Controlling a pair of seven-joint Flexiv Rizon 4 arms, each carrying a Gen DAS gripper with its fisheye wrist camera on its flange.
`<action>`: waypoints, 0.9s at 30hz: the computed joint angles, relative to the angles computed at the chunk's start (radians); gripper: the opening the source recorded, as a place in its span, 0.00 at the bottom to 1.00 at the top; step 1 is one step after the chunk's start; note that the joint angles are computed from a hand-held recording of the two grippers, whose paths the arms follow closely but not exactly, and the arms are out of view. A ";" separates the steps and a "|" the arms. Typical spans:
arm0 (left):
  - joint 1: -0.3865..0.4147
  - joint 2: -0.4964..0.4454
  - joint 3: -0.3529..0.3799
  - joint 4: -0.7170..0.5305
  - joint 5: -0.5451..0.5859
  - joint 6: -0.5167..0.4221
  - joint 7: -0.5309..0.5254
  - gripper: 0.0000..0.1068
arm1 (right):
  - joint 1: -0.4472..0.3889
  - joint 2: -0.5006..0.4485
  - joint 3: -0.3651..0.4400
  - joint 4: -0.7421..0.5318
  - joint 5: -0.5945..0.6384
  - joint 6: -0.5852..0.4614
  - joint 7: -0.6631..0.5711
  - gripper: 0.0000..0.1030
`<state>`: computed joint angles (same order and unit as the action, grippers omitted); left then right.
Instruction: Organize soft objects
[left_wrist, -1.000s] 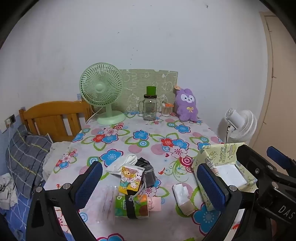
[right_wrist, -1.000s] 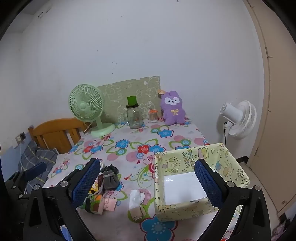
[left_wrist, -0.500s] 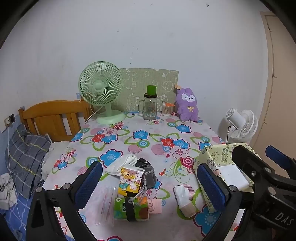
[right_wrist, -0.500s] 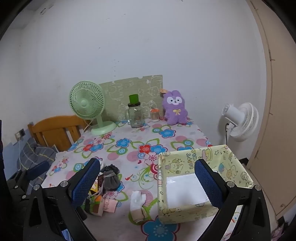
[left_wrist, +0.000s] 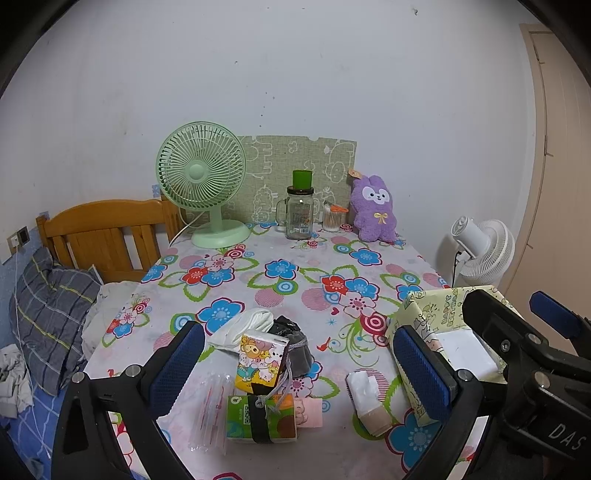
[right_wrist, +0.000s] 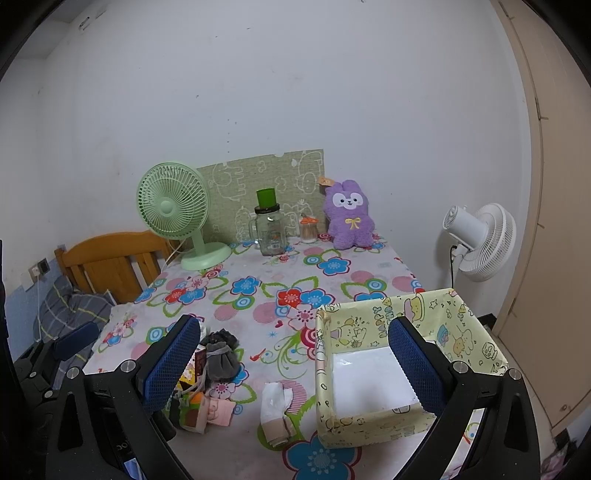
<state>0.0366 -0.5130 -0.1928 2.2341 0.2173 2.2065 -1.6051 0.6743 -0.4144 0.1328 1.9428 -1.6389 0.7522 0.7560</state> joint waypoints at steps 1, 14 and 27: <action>0.003 0.000 -0.002 0.001 0.003 0.000 -0.002 0.96 | 0.001 -0.001 0.000 0.000 0.001 -0.001 0.000 1.00; 0.000 0.000 0.000 -0.004 0.000 -0.004 -0.002 0.96 | -0.001 0.000 0.000 0.000 -0.002 0.002 0.001 1.00; 0.008 -0.003 -0.007 -0.012 0.005 -0.011 -0.004 0.95 | -0.003 -0.002 -0.001 -0.003 -0.002 0.005 0.003 1.00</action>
